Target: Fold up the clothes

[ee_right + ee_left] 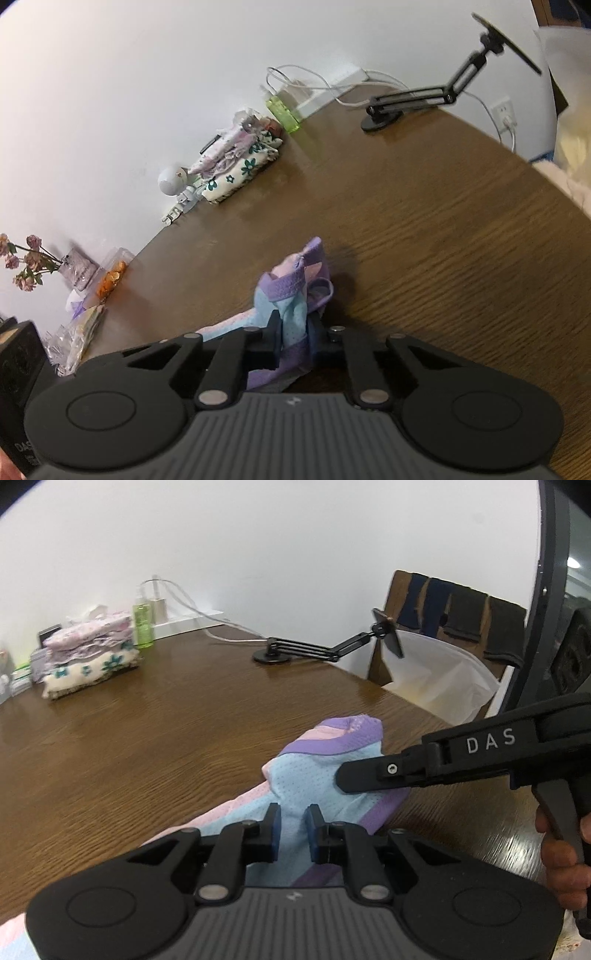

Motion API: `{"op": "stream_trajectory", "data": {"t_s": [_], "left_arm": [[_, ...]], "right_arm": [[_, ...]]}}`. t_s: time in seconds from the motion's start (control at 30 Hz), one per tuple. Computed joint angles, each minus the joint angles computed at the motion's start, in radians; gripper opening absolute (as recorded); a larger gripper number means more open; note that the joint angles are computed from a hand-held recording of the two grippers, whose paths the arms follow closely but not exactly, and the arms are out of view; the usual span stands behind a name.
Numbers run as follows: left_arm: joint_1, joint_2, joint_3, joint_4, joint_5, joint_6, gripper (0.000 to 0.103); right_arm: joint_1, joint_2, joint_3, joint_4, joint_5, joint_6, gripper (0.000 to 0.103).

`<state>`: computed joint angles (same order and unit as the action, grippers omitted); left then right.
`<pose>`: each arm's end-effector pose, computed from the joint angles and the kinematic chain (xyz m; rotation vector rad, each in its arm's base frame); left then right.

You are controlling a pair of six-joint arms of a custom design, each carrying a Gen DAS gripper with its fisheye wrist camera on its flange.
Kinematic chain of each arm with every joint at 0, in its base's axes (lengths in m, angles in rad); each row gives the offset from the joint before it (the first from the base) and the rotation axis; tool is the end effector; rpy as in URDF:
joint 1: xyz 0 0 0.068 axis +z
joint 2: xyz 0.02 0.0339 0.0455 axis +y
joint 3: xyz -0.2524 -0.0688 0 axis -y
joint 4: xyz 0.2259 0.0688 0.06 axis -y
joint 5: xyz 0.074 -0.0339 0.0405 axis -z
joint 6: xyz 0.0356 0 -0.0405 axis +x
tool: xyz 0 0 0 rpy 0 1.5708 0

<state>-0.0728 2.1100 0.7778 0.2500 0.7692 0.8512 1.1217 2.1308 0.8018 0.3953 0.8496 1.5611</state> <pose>0.3054 -0.0471 0.0368 1.2516 1.9850 -0.6535 0.1649 0.2806 0.0440 0.7791 2.0221 0.4678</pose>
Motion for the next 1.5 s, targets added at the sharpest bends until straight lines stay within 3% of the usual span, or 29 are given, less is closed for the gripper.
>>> {"op": "stream_trajectory", "data": {"t_s": [0.13,0.23,0.33,0.43,0.6,0.73,0.87,0.97,1.03,1.2,1.23,1.3,1.33,1.4,1.5], "left_arm": [[0.028,-0.016,0.073,-0.153,0.079,-0.034,0.018],[0.131,-0.085,0.069,-0.21,0.148,0.029,0.022],[0.244,-0.105,0.124,-0.328,0.16,0.119,0.022],[0.351,-0.063,0.218,-0.487,0.156,0.234,0.02],[0.475,0.027,0.331,-0.643,0.157,0.361,0.014],[0.534,0.118,0.45,-0.743,0.156,0.398,0.014],[0.567,0.177,0.54,-0.838,0.171,0.45,0.014],[0.578,0.196,0.572,-0.867,0.18,0.454,0.014],[0.586,0.206,0.593,-0.89,0.189,0.449,0.015],[0.593,0.19,0.597,-0.917,0.223,0.449,0.016],[0.588,0.182,0.589,-0.915,0.229,0.452,0.016],[0.569,0.161,0.557,-0.892,0.229,0.448,0.016],[0.554,0.148,0.534,-0.871,0.226,0.441,0.016],[0.525,0.117,0.473,-0.811,0.217,0.42,0.015],[0.491,0.079,0.386,-0.709,0.194,0.374,0.015]], "right_arm": [[0.02,-0.067,0.055,-0.244,0.061,0.001,0.009],[0.025,-0.107,0.109,-0.406,0.086,-0.05,0.009],[0.024,-0.113,0.217,-0.541,0.095,-0.184,0.009],[0.025,-0.065,0.364,-0.607,0.09,-0.358,0.009],[0.018,0.105,0.651,-0.628,0.0,-0.573,0.009],[0.002,0.271,0.898,-0.731,-0.078,-0.588,0.009],[-0.002,0.374,1.047,-0.816,-0.106,-0.55,0.01],[0.004,0.38,1.035,-0.791,-0.116,-0.524,0.021],[0.016,0.318,0.913,-0.664,-0.121,-0.523,0.045],[0.076,0.126,0.566,-0.307,-0.005,-0.513,0.053],[0.083,0.106,0.544,-0.318,0.03,-0.496,0.053],[0.076,0.113,0.603,-0.509,0.071,-0.423,0.049],[0.064,0.129,0.633,-0.575,0.069,-0.409,0.034],[0.032,0.15,0.635,-0.549,0.027,-0.449,0.019],[0.002,0.198,0.66,-0.498,-0.045,-0.519,0.018]]}}
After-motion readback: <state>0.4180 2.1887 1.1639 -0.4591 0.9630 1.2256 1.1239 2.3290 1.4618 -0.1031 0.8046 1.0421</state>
